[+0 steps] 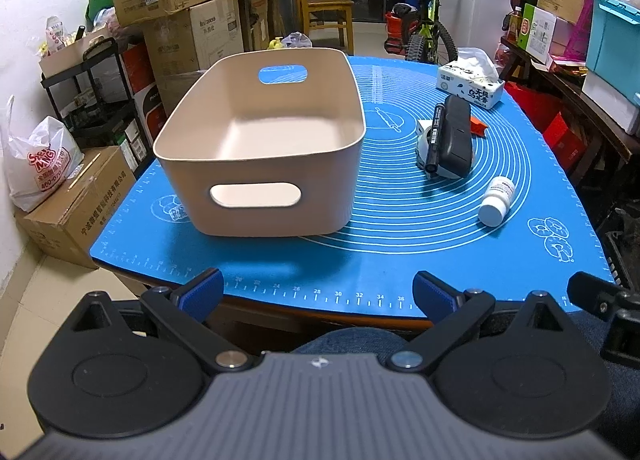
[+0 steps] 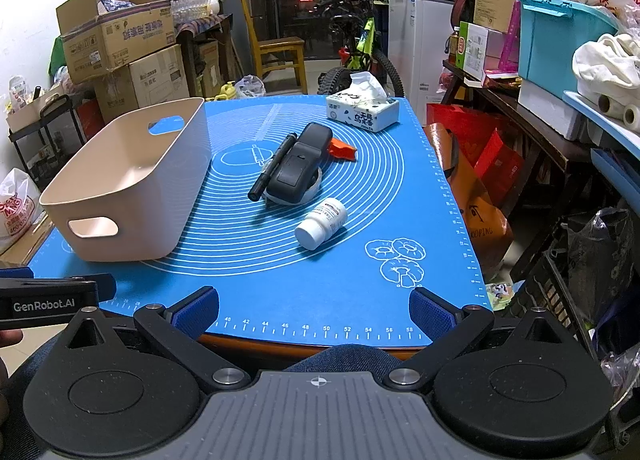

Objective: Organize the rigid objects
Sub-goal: 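Clamp the beige bin's rim with the left gripper while the right gripper approaches the white pill bottle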

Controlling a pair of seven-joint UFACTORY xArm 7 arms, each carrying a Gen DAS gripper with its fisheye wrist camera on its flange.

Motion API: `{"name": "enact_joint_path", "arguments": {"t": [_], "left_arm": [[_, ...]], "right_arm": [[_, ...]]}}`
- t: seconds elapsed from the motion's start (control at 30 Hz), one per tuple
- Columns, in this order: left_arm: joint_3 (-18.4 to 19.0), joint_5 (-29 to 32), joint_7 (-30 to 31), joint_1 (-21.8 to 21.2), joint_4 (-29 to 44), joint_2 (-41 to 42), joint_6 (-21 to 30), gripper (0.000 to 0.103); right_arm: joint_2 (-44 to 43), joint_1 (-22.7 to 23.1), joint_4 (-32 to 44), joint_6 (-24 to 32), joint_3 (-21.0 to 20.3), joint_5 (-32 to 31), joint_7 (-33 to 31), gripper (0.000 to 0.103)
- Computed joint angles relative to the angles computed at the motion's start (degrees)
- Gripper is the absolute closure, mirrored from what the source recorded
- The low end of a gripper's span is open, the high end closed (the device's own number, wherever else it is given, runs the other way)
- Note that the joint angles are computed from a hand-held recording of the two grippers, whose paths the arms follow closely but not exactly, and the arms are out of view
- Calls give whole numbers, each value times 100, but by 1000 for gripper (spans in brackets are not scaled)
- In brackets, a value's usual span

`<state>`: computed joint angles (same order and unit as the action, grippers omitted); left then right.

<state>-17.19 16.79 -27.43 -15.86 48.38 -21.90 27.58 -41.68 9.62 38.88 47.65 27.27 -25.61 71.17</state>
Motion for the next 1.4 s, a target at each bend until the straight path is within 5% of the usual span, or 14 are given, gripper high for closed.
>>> {"name": "enact_joint_path", "arguments": {"t": [0.33,0.6,0.83,0.93,1.2,1.4], "left_arm": [[56,196,66,182,447,23,250,4],[244,743,291,471,1888,951,626,4],[849,74,1139,342,2847,2112,944,4],[1008,-282,1479,310,3380,2662,1245,14],[1233,-696,1958,229,4563,3793,1687,20],[1300,-971,2065,180,5173,4212,2539,48]], "right_arm": [[35,-237,145,-305,-54,-172,-64,2],[467,-816,483,-921,-317,-471,-150,2],[1539,-1023,852,-1191,-550,-660,-216,2],[2078,-932,1043,-1175,-732,-746,-220,3],[3344,-575,1629,-1027,-1214,-1088,117,4],[3897,-176,1980,-783,-1636,-949,-57,5]]}}
